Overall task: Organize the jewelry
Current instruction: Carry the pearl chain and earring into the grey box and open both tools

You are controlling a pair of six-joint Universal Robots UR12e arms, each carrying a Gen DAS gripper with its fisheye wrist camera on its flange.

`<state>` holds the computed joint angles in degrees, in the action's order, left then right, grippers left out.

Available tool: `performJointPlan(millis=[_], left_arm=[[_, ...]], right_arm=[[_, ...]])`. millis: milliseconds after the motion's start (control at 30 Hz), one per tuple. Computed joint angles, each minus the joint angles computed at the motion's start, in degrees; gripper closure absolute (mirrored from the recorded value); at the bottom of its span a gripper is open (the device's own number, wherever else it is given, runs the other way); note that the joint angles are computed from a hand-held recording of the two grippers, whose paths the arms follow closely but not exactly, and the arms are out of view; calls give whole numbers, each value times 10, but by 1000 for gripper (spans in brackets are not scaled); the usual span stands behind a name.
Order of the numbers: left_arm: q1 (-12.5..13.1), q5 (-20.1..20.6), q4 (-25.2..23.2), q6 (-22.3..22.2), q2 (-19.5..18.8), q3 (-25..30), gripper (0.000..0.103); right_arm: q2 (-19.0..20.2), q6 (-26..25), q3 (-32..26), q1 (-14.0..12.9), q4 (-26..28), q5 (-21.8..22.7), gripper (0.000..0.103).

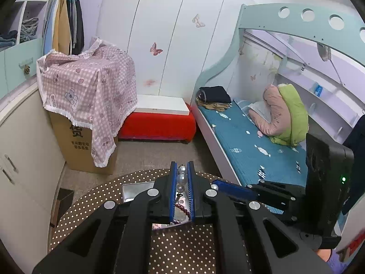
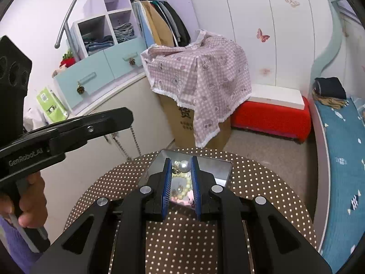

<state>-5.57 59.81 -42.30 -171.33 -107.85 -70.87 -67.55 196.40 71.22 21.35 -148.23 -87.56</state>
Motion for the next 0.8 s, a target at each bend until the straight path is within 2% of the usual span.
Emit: performJointPlan(millis=[400,600,700,800], left_arm=[[-6,39,-78,6,-33,8,95],[-4,39,-90,-1,-36,7,94],[-4,46,-98,-5,-37,9,74],[-4,46,-95,-8,-35,5,72]], right_arm=[[33,3,-24,-2,45,20,86],[37,9,-21,-3,51,21,86],[37,11,-19,-3,51,21,86],[37,13,-18,-3,51,24,86]])
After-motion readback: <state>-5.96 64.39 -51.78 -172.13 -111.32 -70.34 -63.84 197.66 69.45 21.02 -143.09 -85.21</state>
